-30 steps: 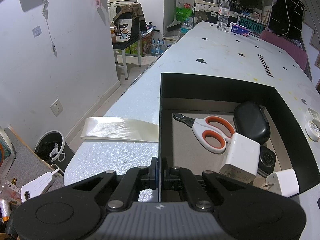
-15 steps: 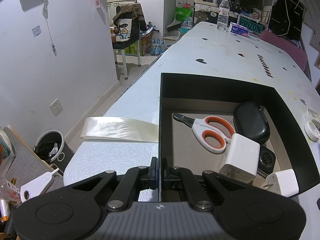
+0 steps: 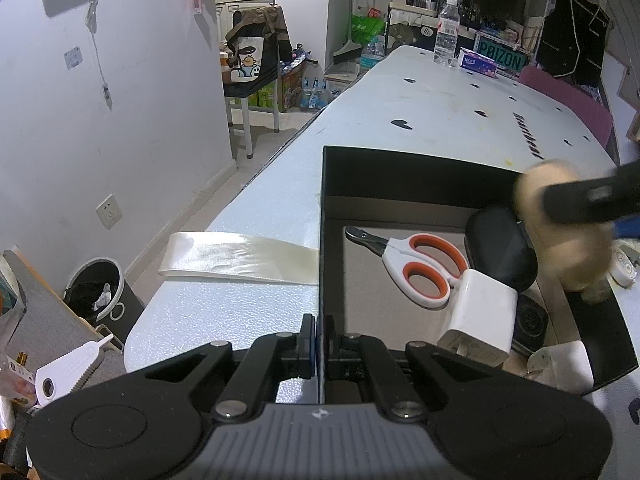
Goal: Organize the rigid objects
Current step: 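Carry the beige earbud case with the right gripper into the box and release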
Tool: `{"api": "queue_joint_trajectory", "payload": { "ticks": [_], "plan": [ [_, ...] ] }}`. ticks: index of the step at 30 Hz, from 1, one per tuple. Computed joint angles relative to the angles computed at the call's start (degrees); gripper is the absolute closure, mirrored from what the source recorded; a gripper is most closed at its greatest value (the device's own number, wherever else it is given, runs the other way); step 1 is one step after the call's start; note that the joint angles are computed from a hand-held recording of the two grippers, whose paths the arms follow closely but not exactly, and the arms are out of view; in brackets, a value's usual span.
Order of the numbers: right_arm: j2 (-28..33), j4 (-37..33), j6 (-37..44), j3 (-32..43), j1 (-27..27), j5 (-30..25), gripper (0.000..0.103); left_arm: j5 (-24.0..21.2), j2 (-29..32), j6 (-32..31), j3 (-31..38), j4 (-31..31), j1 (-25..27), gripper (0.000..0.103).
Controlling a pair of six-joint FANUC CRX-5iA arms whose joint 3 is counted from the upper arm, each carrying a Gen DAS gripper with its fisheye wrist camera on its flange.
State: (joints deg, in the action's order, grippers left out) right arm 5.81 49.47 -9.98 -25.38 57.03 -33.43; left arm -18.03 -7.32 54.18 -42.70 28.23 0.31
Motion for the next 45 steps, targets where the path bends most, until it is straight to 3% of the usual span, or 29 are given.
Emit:
{"api": "queue_joint_trajectory", "payload": {
  "ticks": [6, 14, 15, 17, 40, 45],
  "plan": [
    [6.5, -9.6, 10.1, 7.7, -0.1, 1.0, 0.06, 0.1, 0.0, -2.2, -0.6, 2.7, 0.1, 0.099],
    [10.1, -14.1, 11.8, 11.1, -0.8, 4.5, 0.057, 0.1, -0.1, -3.0, -0.9, 3.7, 0.0, 0.099],
    [10.0, -13.2, 10.1, 10.5, -1.0, 5.6, 0.047, 0.1, -0.1, -3.0, -0.9, 3.9, 0.0, 0.099],
    [9.1, -10.2, 7.6, 9.1, -1.0, 5.8, 0.042, 0.0, -0.1, -3.0, -0.9, 3.9, 0.0, 0.099],
    [-1.8, -3.9, 5.2, -0.1, 1.8, 0.1, 0.041, -0.4, -0.3, -3.1, -0.9, 4.2, 0.1, 0.098],
    [-4.1, -1.1, 2.9, -2.2, 3.0, -2.7, 0.03, -0.4, -0.3, -3.1, -0.9, 4.2, 0.1, 0.099]
  ]
}}
